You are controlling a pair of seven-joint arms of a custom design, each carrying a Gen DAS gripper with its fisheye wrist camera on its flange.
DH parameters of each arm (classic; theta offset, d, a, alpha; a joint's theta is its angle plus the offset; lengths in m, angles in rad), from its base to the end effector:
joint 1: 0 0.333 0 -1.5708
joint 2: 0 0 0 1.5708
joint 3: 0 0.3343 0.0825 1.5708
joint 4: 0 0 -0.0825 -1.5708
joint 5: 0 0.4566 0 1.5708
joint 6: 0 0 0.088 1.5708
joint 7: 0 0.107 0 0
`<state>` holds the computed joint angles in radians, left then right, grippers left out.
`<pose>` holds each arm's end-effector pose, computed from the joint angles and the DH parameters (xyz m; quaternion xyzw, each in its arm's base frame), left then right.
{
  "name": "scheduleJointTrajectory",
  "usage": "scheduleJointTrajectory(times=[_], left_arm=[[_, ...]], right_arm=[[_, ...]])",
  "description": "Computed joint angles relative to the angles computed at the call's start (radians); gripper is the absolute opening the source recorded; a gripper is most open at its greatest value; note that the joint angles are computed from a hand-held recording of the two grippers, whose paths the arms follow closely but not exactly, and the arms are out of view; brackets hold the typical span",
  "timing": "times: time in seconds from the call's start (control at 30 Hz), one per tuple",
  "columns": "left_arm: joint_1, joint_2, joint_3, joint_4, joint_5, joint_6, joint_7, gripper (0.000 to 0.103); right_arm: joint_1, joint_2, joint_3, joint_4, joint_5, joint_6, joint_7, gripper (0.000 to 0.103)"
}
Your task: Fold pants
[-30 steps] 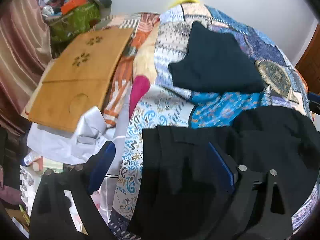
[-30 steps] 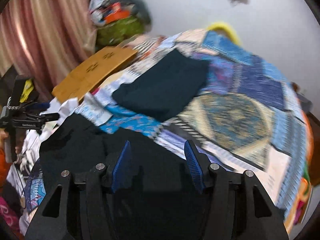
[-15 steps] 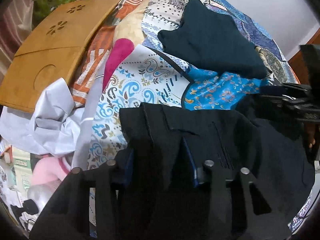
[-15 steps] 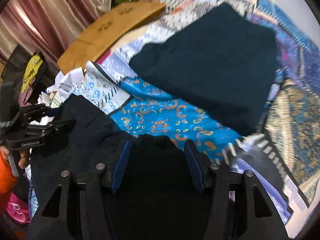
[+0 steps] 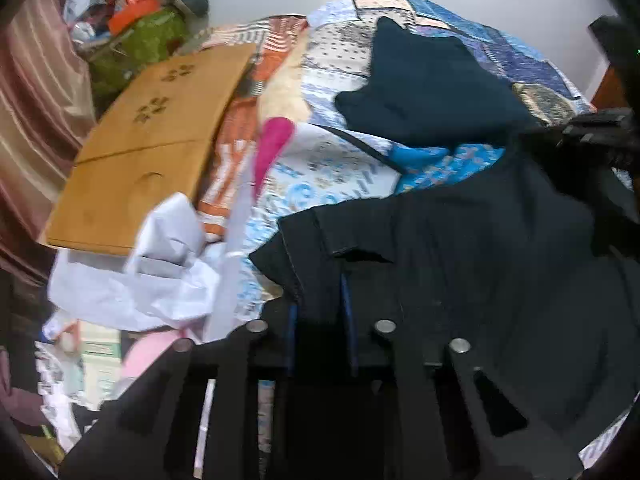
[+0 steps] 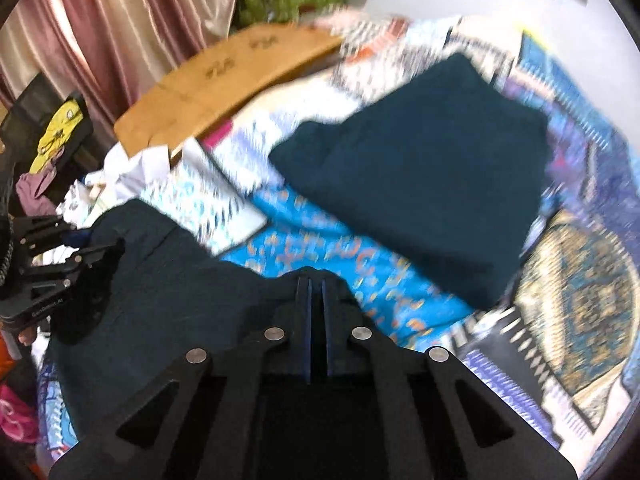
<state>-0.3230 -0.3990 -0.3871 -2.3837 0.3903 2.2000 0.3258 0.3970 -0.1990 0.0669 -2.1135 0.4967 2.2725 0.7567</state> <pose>0.3924 -0.3275 0.4685 -0.7912 0.5568 -0.1257 0.2194 0.5246 0.2779 0.5338 -0.9271 0.2603 -0.0237 0.2686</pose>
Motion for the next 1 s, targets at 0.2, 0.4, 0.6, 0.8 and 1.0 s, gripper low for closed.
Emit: scheduleJointTrajectory(times=[0.2, 0.4, 0.6, 0.8, 1.0], left_arm=[[0.012, 0.029, 0.012, 0.010, 0.012, -0.029, 0.015, 0.016], [0.010, -0.028, 0.014, 0.010, -0.018, -0.046, 0.013, 0.031], [0.007, -0.156, -0.016, -0.022, -0.022, -0.077, -0.056, 0.067], [-0.040, -0.196, -0.007, -0.048, -0.143, -0.102, -0.064, 0.068], [-0.090, -0.174, -0.003, -0.092, -0.284, -0.033, -0.111, 0.070]], right_arm=[[-0.011, 0.013, 0.017, 0.006, -0.016, 0.125, 0.111, 0.004], [-0.029, -0.017, -0.026, 0.042, -0.024, 0.064, 0.188, 0.023], [-0.049, -0.157, -0.072, -0.041, -0.005, 0.014, 0.100, 0.040], [-0.052, -0.315, -0.110, -0.167, -0.011, 0.004, -0.004, 0.052], [-0.053, -0.426, -0.132, -0.291, -0.053, -0.008, -0.080, 0.053]])
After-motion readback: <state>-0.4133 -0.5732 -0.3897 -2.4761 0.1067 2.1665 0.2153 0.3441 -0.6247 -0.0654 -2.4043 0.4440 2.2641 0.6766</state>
